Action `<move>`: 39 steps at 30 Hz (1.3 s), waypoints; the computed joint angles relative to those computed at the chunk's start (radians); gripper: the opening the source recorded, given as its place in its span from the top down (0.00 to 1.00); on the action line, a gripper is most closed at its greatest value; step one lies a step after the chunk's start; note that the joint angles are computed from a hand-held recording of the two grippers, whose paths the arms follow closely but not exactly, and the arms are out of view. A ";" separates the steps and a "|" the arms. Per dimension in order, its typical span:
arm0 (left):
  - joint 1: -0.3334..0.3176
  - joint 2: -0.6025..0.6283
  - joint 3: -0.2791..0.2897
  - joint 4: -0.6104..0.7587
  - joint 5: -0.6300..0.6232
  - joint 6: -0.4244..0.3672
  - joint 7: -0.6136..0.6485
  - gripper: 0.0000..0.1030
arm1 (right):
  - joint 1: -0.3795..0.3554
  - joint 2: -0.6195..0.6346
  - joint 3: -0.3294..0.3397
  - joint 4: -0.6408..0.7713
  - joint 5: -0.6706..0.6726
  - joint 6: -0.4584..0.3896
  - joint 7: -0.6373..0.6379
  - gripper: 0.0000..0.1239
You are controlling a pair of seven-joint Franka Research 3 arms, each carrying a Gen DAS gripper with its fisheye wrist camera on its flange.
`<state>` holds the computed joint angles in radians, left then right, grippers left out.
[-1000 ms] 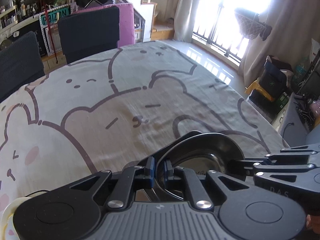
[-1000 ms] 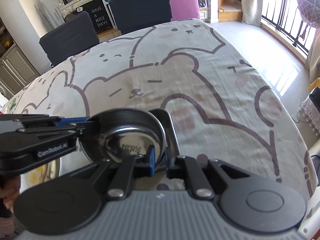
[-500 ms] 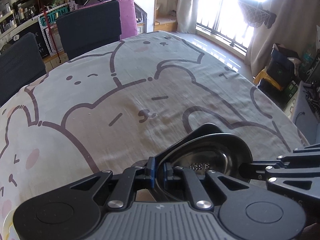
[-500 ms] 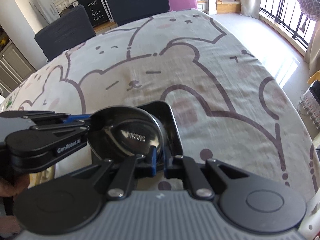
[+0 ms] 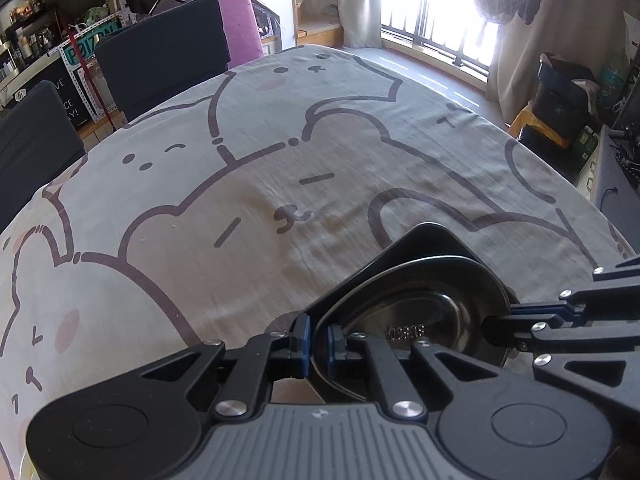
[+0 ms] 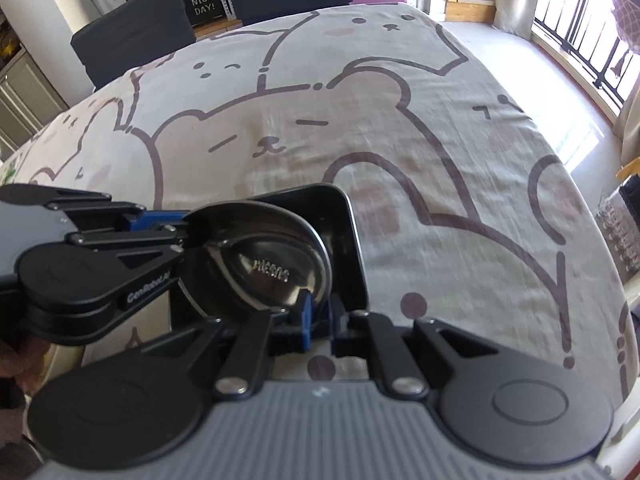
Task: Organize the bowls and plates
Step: 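Lower the oval steel bowl into the stacked steel trays with both grippers, then open the left gripper on the bowl rim while the right gripper opens too, then close the left gripper on the tray stack rim while the right gripper closes too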
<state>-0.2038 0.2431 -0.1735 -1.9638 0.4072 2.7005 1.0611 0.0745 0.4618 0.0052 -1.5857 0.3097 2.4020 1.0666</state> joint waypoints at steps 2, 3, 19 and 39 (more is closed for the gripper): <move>-0.001 0.003 0.001 0.003 0.002 -0.001 0.000 0.91 | 0.008 0.001 -0.004 -0.002 -0.017 0.007 -0.001 0.91; -0.002 0.007 0.001 0.006 0.004 -0.002 0.001 0.91 | 0.011 0.002 -0.006 -0.002 -0.023 0.009 -0.001 0.90; 0.018 -0.009 -0.005 -0.005 -0.072 0.030 0.026 0.89 | 0.009 0.030 -0.009 0.038 -0.044 -0.029 0.029 0.86; 0.067 -0.135 -0.039 -0.140 -0.337 0.026 0.040 0.70 | -0.085 0.066 0.041 0.105 0.139 -0.001 -0.181 0.81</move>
